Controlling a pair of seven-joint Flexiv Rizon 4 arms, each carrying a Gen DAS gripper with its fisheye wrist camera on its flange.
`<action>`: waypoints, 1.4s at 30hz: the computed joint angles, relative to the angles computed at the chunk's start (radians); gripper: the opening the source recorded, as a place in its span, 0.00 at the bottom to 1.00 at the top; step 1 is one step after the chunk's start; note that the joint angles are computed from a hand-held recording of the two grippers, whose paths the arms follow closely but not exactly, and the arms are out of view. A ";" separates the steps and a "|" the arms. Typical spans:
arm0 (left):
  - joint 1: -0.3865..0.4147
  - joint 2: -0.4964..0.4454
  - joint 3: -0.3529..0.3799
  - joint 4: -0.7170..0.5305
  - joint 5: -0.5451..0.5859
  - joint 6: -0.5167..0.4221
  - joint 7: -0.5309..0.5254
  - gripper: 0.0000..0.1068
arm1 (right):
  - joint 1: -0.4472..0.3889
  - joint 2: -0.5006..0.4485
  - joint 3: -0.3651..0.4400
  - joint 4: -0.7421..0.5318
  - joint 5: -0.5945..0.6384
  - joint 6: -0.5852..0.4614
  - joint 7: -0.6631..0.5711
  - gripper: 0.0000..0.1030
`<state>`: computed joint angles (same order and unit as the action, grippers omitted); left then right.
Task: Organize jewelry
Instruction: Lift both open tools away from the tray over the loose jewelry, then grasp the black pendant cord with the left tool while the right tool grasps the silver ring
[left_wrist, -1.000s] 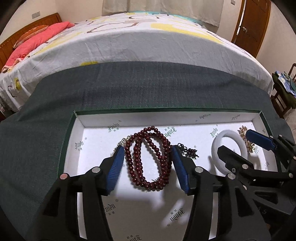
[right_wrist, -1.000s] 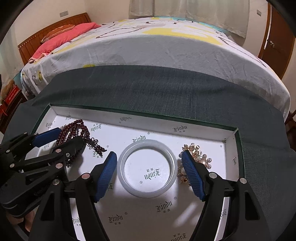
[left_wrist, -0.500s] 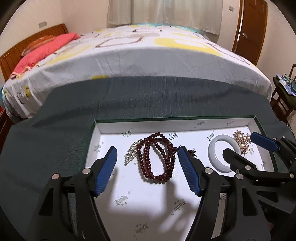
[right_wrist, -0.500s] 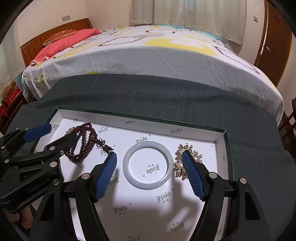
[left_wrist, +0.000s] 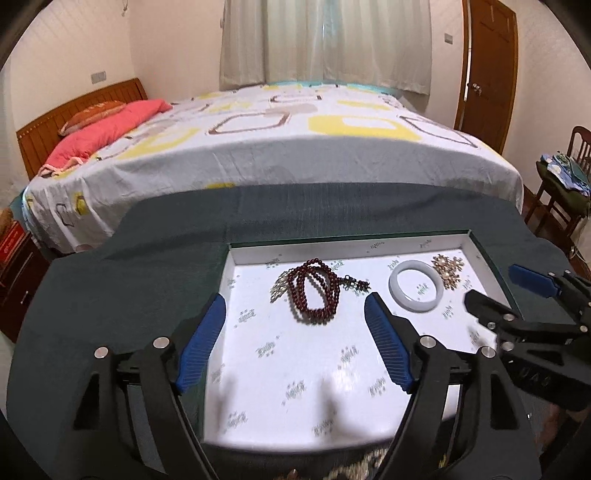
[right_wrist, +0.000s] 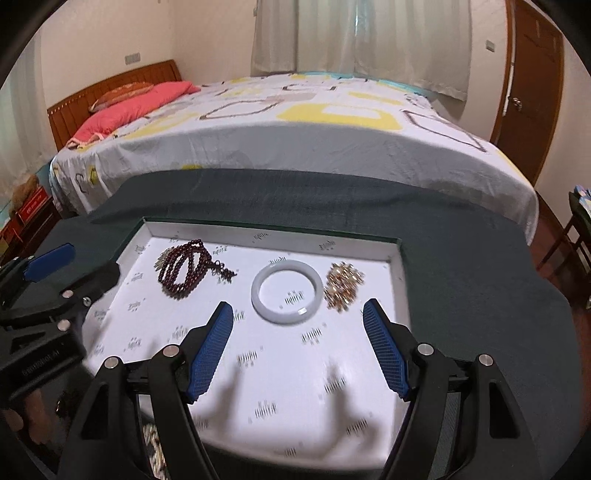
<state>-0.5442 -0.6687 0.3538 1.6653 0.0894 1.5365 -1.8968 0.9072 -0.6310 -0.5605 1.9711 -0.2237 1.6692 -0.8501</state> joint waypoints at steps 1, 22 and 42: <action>-0.022 0.011 0.026 0.020 0.007 0.013 -0.019 0.73 | 0.019 0.005 -0.019 0.019 0.005 0.010 0.003 0.68; -0.265 0.107 0.269 0.362 -0.003 0.108 -0.153 0.76 | 0.375 0.045 -0.206 0.409 0.390 0.151 -0.111 0.68; -0.325 0.091 0.316 0.444 -0.128 0.110 -0.080 0.77 | 0.275 0.001 -0.103 0.353 0.388 0.144 -0.137 0.46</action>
